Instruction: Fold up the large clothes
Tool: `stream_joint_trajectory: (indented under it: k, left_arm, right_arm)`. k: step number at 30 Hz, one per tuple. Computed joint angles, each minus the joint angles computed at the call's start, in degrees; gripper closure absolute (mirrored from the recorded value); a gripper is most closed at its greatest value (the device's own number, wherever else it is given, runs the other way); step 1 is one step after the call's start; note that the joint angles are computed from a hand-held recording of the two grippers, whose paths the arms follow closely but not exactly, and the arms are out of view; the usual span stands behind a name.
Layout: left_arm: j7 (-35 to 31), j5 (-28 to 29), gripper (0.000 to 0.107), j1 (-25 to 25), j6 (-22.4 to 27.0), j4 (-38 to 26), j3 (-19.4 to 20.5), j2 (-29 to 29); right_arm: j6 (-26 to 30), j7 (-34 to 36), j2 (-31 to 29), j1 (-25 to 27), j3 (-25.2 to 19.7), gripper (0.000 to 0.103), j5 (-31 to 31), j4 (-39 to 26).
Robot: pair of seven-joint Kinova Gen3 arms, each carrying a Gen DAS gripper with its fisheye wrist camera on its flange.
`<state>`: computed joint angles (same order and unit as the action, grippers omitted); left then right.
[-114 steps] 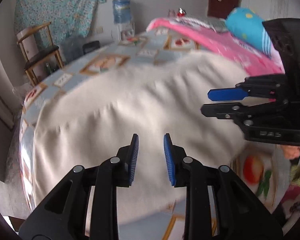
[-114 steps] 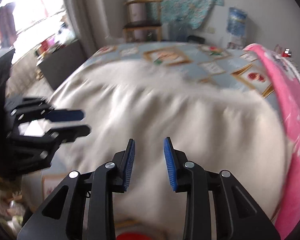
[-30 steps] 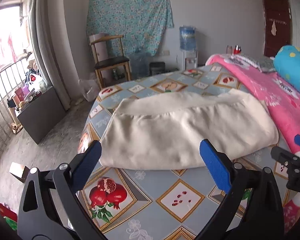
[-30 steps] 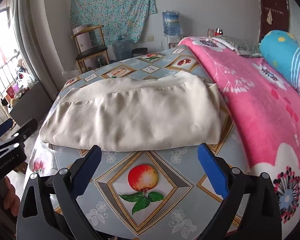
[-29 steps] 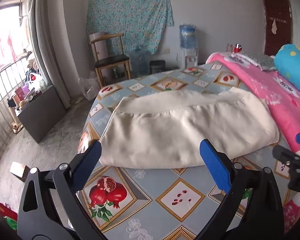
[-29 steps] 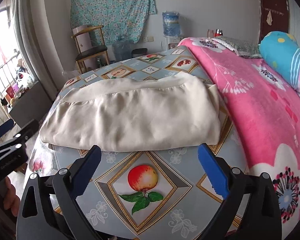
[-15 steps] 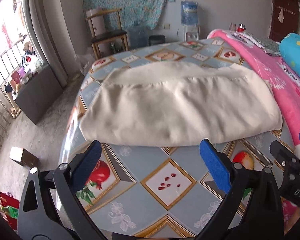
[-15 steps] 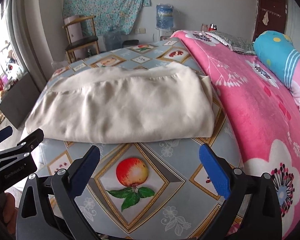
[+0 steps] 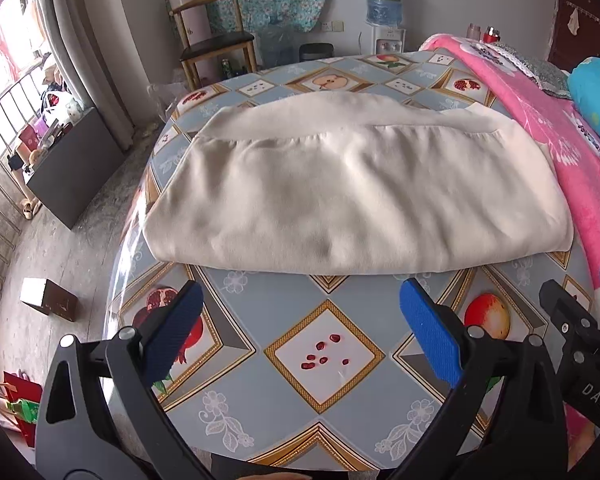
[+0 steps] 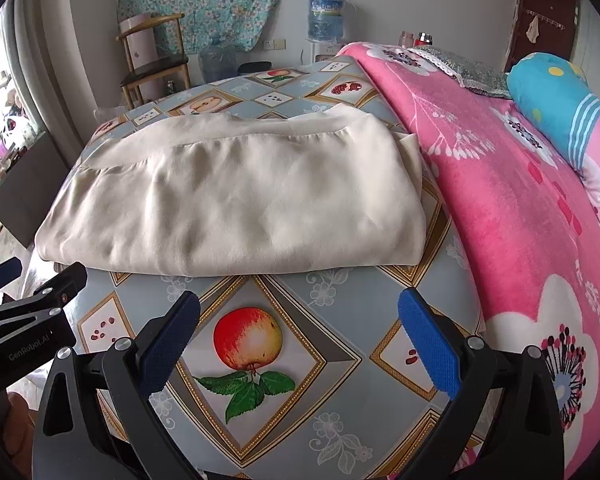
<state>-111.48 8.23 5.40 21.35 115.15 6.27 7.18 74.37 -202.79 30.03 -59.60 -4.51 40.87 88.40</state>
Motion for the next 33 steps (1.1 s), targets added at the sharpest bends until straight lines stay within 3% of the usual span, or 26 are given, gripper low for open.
stream_joint_trajectory:
  k: [16, 33]
  left_arm:
    - [-2.83, 2.41, 0.012, -1.37, 0.44, 0.03, 0.31, 0.03]
    - [-1.63, 1.27, 0.012, -0.61, 0.51, 0.03, -0.11, -0.06]
  right_arm:
    - [1.94, 1.99, 1.05, -0.41, 0.19, 0.006, -0.71, -1.99]
    - [2.85, 3.1, 1.43, -0.57, 0.44, 0.006, -0.89, -2.56]
